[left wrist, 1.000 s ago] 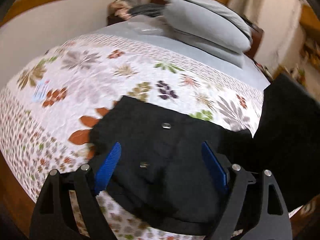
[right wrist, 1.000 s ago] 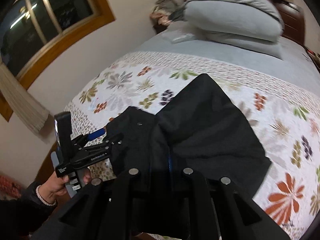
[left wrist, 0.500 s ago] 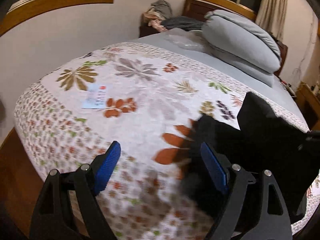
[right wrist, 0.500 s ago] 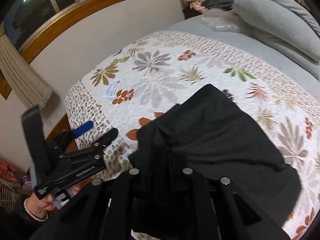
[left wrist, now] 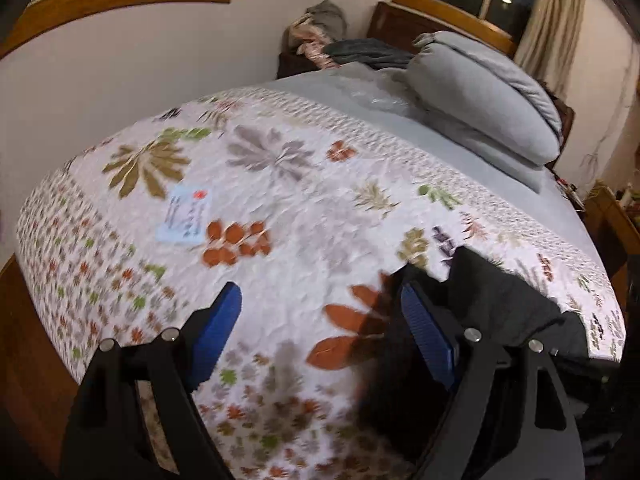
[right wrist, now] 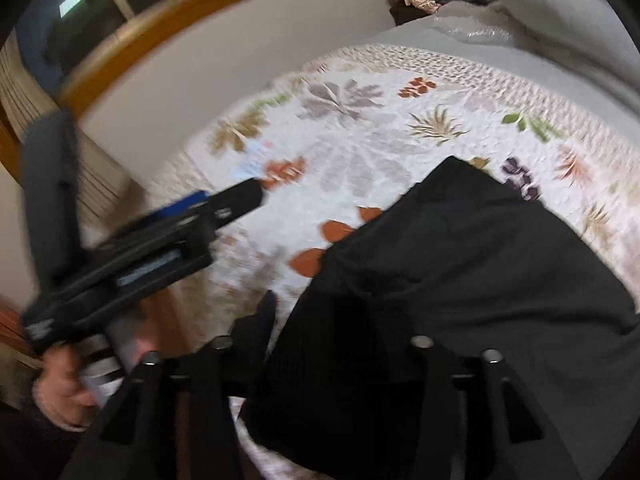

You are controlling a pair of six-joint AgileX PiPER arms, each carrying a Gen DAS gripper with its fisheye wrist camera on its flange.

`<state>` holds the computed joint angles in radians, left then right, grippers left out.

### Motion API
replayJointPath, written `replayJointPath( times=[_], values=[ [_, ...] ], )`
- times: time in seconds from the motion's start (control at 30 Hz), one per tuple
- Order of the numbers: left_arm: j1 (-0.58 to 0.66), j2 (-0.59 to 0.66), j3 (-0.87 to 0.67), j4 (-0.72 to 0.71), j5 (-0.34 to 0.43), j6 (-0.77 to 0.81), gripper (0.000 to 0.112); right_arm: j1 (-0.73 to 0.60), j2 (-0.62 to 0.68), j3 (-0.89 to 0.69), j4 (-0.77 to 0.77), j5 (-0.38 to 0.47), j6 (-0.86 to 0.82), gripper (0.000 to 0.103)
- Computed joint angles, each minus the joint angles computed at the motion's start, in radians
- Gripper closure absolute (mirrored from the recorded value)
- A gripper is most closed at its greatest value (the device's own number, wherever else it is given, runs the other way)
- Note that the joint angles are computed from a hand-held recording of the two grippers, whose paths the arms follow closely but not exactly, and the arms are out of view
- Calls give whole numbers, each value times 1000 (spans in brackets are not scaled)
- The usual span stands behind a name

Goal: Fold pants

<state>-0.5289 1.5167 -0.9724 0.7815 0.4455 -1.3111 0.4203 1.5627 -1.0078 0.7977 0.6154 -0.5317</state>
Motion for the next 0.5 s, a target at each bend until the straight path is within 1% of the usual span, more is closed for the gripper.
replayJointPath(
  times=[0.03, 0.07, 0.1, 0.13, 0.17, 0.2, 0.23, 0.27, 0.3, 0.37, 0.43, 0.5],
  values=[
    [-7, 3, -23, -28, 8, 39, 30, -52, -42, 44, 91, 35, -83, 47],
    [-12, 7, -52, -73, 16, 98, 30, -114, -77, 85, 189, 88, -178, 43],
    [-22, 9, -81, -108, 21, 141, 30, -182, -109, 124, 277, 154, -259, 43],
    [-29, 11, -95, -124, 18, 155, 30, -271, -161, 171, 334, 227, -301, 43],
    [-42, 18, -123, -157, 24, 186, 29, -359, -212, 206, 351, 297, -328, 43],
    [-48, 25, -141, -193, 24, 225, 29, -442, -271, 235, 328, 339, -343, 43],
    [-57, 34, -161, -246, 15, 281, 28, -511, -331, 249, 271, 352, -331, 43],
    [-68, 41, -170, -259, 14, 297, 28, -562, -370, 260, 236, 362, -333, 43],
    [-92, 58, -185, -250, 17, 290, 28, -648, -428, 271, 162, 369, -327, 43],
    [-133, 95, -209, -235, 30, 288, 28, -727, -480, 277, 49, 355, -328, 43],
    [-180, 122, -213, -192, 28, 255, 28, -791, -507, 304, -36, 308, -369, 44],
    [-226, 140, -206, -122, 30, 193, 28, -850, -483, 329, -15, 307, -435, 48]
  ],
)
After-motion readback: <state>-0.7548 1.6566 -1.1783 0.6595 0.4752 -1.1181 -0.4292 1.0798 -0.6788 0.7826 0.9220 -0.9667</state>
